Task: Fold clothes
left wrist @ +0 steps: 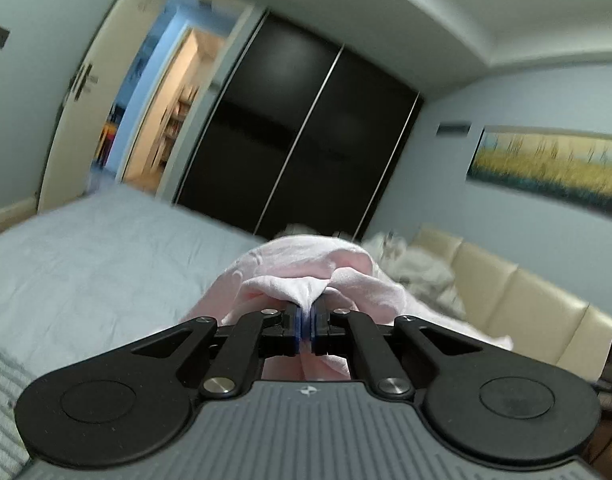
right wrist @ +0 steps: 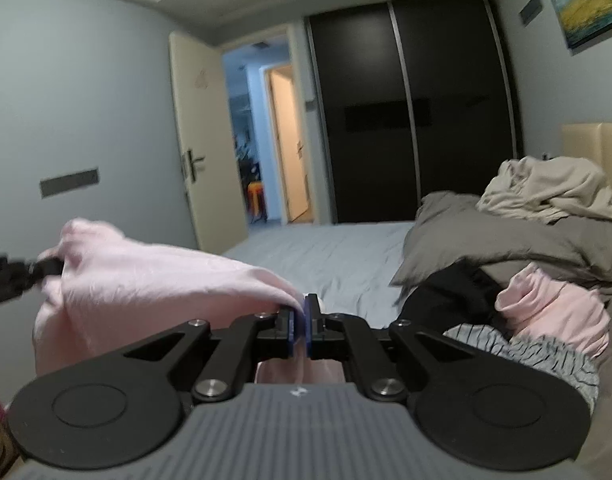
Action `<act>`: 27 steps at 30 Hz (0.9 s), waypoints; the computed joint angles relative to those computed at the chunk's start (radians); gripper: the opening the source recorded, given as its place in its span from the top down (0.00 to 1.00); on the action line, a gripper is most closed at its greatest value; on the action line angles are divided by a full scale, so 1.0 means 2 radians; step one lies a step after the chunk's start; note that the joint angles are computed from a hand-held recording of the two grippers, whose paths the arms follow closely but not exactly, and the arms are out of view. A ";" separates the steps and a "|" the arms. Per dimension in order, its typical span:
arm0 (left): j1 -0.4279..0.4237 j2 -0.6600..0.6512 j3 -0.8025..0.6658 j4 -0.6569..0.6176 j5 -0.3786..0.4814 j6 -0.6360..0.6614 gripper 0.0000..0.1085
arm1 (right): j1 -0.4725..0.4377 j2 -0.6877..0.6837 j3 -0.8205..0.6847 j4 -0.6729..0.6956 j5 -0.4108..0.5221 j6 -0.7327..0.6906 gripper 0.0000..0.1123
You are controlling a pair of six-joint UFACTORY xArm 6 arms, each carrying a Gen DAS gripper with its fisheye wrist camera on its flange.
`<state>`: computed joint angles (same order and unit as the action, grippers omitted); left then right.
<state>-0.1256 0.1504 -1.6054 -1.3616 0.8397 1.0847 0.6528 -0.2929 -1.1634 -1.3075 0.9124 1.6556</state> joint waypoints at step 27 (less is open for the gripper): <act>-0.056 0.116 -0.112 0.297 0.089 -0.221 0.98 | 0.002 0.176 -0.086 0.346 -0.130 -0.318 0.57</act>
